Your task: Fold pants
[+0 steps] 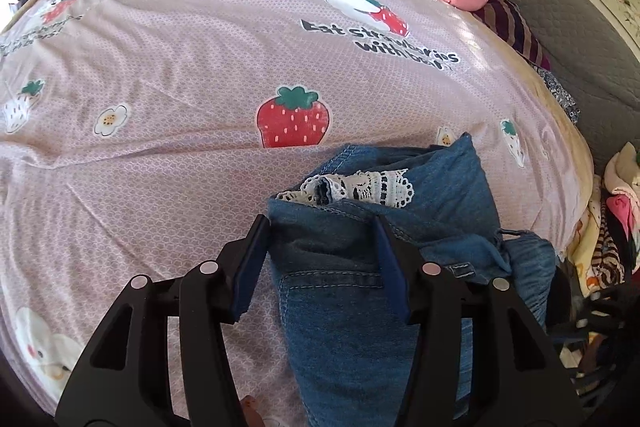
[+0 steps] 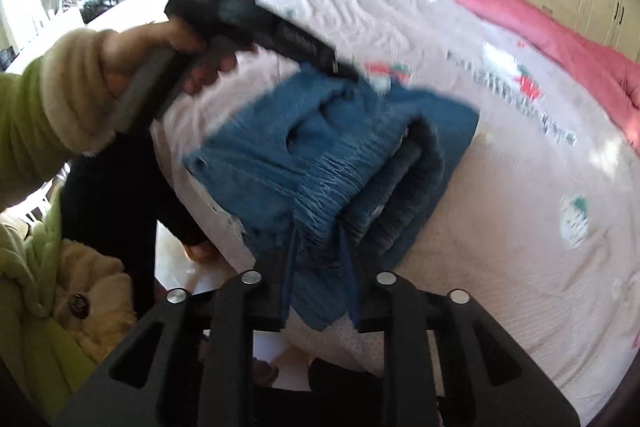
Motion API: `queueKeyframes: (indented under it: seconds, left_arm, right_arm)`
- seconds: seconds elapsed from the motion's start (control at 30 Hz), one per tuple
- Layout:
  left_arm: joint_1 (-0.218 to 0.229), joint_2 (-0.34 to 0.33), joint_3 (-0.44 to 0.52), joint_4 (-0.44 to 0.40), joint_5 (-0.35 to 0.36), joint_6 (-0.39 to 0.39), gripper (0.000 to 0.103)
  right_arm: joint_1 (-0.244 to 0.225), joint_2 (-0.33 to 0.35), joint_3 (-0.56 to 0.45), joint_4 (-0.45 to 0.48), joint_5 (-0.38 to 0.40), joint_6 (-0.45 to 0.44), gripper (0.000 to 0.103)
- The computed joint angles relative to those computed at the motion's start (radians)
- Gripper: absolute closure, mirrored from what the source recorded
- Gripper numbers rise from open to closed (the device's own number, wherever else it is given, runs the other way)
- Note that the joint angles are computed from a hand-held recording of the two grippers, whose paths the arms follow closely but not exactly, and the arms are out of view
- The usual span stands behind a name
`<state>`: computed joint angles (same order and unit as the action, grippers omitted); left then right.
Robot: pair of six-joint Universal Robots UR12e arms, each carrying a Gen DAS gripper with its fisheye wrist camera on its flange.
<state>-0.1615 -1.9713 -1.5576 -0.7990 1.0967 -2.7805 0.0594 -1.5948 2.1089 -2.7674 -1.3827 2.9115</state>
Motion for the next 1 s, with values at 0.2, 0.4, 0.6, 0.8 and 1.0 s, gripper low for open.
queueKeyframes:
  seconds: [0.2, 0.4, 0.6, 0.8, 1.0]
  left_arm:
    - [0.008, 0.018, -0.019, 0.009, -0.014, 0.002, 0.051]
    - [0.014, 0.043, -0.041, 0.037, -0.012, 0.025, 0.042]
    - [0.016, 0.063, -0.064, 0.046, 0.018, 0.082, 0.038]
    - [0.002, 0.070, -0.084, 0.053, 0.038, 0.159, 0.036]
    - [-0.020, 0.062, -0.093, 0.084, 0.083, 0.193, 0.042]
  right_arm:
    - [0.031, -0.015, 0.013, -0.145, 0.068, -0.084, 0.056]
    - [0.126, 0.088, -0.059, -0.080, 0.019, -0.276, 0.054]
    - [0.172, 0.159, -0.095, -0.104, -0.075, -0.398, 0.054]
    - [0.207, 0.220, -0.121, -0.113, -0.192, -0.489, 0.088]
    - [0.172, 0.187, -0.096, -0.055, -0.026, -0.462, 0.103]
